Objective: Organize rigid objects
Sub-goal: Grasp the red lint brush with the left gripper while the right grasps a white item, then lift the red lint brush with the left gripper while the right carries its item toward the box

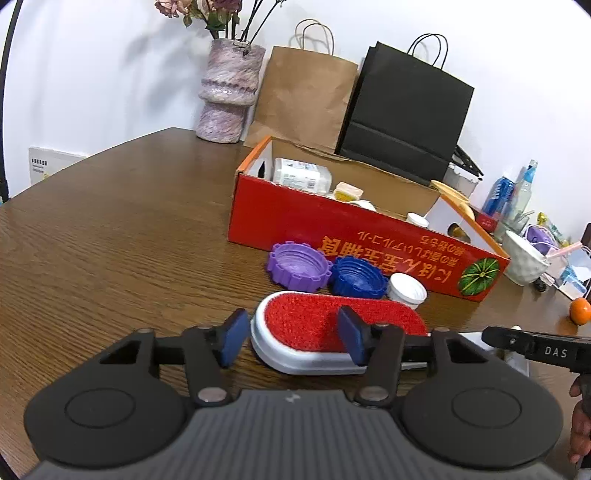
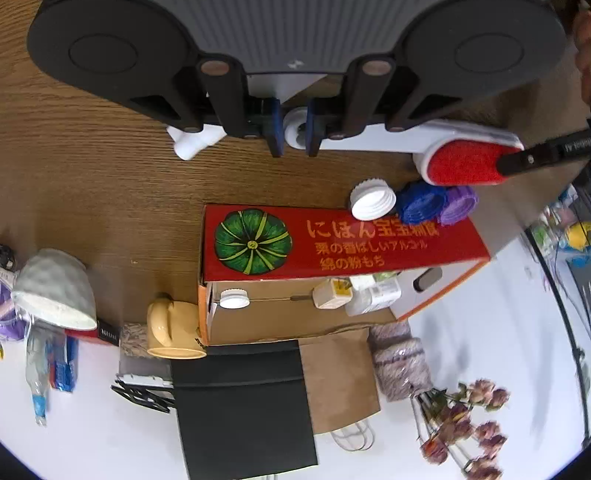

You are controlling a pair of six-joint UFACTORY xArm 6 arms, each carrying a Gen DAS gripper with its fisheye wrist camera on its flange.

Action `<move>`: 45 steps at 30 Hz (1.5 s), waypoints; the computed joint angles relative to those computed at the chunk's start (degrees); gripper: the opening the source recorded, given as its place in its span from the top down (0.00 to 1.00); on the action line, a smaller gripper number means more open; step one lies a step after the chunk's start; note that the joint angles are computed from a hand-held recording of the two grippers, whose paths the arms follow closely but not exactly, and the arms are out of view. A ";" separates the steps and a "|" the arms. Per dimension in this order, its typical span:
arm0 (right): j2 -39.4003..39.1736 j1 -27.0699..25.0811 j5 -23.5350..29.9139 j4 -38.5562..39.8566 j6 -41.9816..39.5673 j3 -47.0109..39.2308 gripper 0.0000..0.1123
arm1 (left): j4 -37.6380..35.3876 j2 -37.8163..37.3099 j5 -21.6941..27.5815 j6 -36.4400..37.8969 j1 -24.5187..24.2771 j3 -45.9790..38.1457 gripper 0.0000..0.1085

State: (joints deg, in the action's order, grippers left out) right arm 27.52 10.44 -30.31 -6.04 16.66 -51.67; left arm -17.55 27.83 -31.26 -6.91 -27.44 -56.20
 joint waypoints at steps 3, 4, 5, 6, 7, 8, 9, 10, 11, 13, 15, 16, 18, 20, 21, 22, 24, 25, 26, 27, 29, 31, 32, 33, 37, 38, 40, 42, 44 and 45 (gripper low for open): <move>-0.52 0.46 1.42 1.20 -0.78 -0.09 0.89 | -1.43 0.20 -1.15 1.90 -0.65 0.22 0.52; -0.58 0.84 1.79 2.25 -1.45 -0.21 0.89 | -0.95 0.18 -1.49 1.64 -0.53 0.50 0.52; -0.43 0.95 1.58 2.46 -1.36 -0.31 0.89 | -0.59 0.16 -1.86 1.51 -0.44 0.73 0.52; 0.00 0.69 0.71 1.54 -0.20 -0.46 0.90 | -0.73 0.05 -2.13 1.64 -0.47 0.98 0.53; 0.76 0.30 -0.71 0.29 1.25 -0.72 0.90 | -1.44 -0.06 -2.49 2.07 -0.64 1.23 0.53; 1.17 -0.24 -1.85 -1.28 3.50 -0.75 0.90 | -2.39 -0.16 -3.11 3.07 -0.92 1.53 0.54; 1.07 -0.70 -2.09 -2.67 5.82 -0.62 0.90 | -3.05 -0.26 -3.58 3.64 -1.16 1.75 0.55; 0.67 -0.40 -2.53 -1.94 5.73 -0.05 0.90 | -3.65 -0.77 -3.80 3.79 -1.42 2.27 0.56; 0.30 0.26 -3.51 -0.13 4.48 0.65 0.90 | -3.80 -1.45 -3.88 3.63 -1.48 2.94 0.57; -1.59 2.58 -6.39 5.32 1.15 3.35 0.90 | -4.06 -3.21 -5.71 2.99 -1.71 5.02 0.57; -3.91 4.96 -10.40 10.57 -1.07 6.69 0.90 | -4.29 -5.51 -9.03 3.61 -2.32 7.80 0.58; -5.20 6.42 -13.12 13.67 -2.05 8.71 0.90 | -4.35 -6.98 -11.35 3.98 -2.84 9.66 0.58; -8.08 9.67 -17.45 20.04 -4.78 12.83 0.90 | -4.91 -9.54 -15.34 5.03 -4.20 13.03 0.58; -10.62 13.23 -21.52 26.35 -7.70 16.82 0.90 | -6.06 -12.34 -19.48 6.19 -6.25 16.99 0.58; -11.87 14.87 -23.12 28.77 -8.61 18.78 0.90 | -6.28 -13.33 -20.94 6.17 -6.99 18.54 0.58; -13.14 16.48 -24.96 30.90 -8.87 20.98 0.90 | -6.36 -14.69 -22.72 5.52 -7.80 20.68 0.58; -15.42 19.75 -27.83 35.06 -9.46 24.95 0.90 | -7.14 -16.85 -25.28 5.18 -9.39 23.82 0.60; -16.27 22.02 -29.45 37.95 -10.11 26.79 0.90 | -7.80 -17.75 -26.70 5.46 -10.35 25.24 0.60; -16.75 24.00 -31.04 40.65 -10.66 28.11 0.90 | -8.05 -18.77 -27.56 5.99 -11.10 26.59 0.60; -17.22 25.86 -32.53 43.08 -11.06 29.40 0.90 | -8.28 -19.94 -28.20 6.51 -11.84 27.92 0.60; -18.20 28.85 -35.56 46.28 -10.22 32.14 0.90 | -8.26 -21.92 -29.20 6.24 -12.92 30.35 0.60; -19.02 30.41 -37.16 47.60 -9.28 34.02 0.90 | -8.86 -23.61 -29.93 6.07 -14.17 32.38 0.60; -19.27 31.18 -38.08 48.33 -8.63 34.79 0.90 | -9.08 -24.21 -30.09 5.96 -14.64 33.05 0.60; -19.64 31.96 -38.74 49.11 -8.40 35.52 0.90 | -9.32 -24.72 -30.49 5.76 -15.14 33.74 0.61; -20.47 33.14 -39.77 50.39 -8.23 36.61 0.90 | -10.68 -25.54 -31.72 5.78 -16.54 35.01 0.61; -20.47 33.15 -40.06 50.54 -8.17 36.63 0.90 | -10.72 -25.25 -31.94 5.66 -16.62 34.75 0.61; -20.39 32.34 -39.80 50.36 -8.99 35.80 0.90 | -9.96 -24.60 -32.01 5.50 -16.08 34.02 0.61; -20.39 30.69 -39.23 49.60 -10.27 34.63 0.90 | -7.91 -23.70 -31.27 5.47 -14.75 32.37 0.61; -20.71 28.45 -37.75 47.82 -11.87 32.68 0.90 | -4.48 -22.31 -30.85 4.13 -12.33 29.97 0.61; -20.56 27.08 -37.27 46.66 -12.62 31.43 0.90 | -2.41 -21.62 -30.09 3.49 -10.75 28.38 0.61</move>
State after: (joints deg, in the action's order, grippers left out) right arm 6.96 37.53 -67.58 40.62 4.04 -20.24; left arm -19.95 6.21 -61.35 -3.42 -38.19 -27.82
